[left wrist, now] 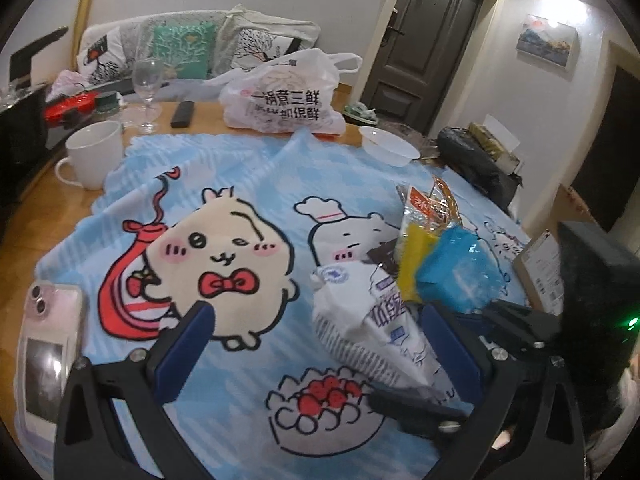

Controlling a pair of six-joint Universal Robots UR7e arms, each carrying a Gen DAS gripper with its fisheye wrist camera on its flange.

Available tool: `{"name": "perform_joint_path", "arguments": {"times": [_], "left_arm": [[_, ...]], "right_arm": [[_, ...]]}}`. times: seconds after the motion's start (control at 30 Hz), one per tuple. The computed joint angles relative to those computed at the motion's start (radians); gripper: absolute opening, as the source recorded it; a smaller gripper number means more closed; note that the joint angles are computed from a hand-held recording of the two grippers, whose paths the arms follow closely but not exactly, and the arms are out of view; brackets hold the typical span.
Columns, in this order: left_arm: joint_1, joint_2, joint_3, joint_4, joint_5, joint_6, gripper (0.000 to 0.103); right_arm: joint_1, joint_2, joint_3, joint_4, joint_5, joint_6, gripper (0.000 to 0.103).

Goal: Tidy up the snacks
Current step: 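Lower the right tool onto the white printed bag and close on it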

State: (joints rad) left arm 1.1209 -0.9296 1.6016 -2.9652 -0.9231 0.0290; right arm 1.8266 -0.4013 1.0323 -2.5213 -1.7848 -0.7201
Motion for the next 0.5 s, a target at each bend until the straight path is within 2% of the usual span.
{"name": "perform_joint_path", "arguments": {"times": [0.1, 0.2, 0.27, 0.3, 0.33, 0.37, 0.5], "left_arm": [[0.018, 0.003, -0.028, 0.055, -0.059, -0.018, 0.102], [0.026, 0.009, -0.047, 0.102, -0.078, -0.037, 0.102], [0.031, 0.016, -0.057, 0.123, -0.081, -0.042, 0.102], [0.035, 0.018, -0.061, 0.13, -0.091, -0.045, 0.102], [0.039, 0.02, -0.066, 0.139, -0.105, -0.048, 0.102], [0.042, 0.023, -0.071, 0.149, -0.114, -0.052, 0.102], [0.046, 0.033, -0.082, 0.167, -0.128, -0.059, 0.101]], "right_arm": [[0.011, 0.036, -0.029, -0.038, -0.036, 0.0, 0.081], [0.016, 0.058, -0.043, -0.067, -0.067, -0.021, 0.08], [0.016, 0.062, -0.045, -0.063, -0.083, -0.01, 0.071], [0.016, 0.065, -0.045, -0.071, -0.101, -0.016, 0.061], [0.014, 0.065, -0.045, -0.066, -0.103, -0.018, 0.058], [0.013, 0.063, -0.039, -0.075, -0.099, -0.027, 0.056], [0.008, 0.046, -0.025, -0.073, -0.073, -0.031, 0.036]]}}
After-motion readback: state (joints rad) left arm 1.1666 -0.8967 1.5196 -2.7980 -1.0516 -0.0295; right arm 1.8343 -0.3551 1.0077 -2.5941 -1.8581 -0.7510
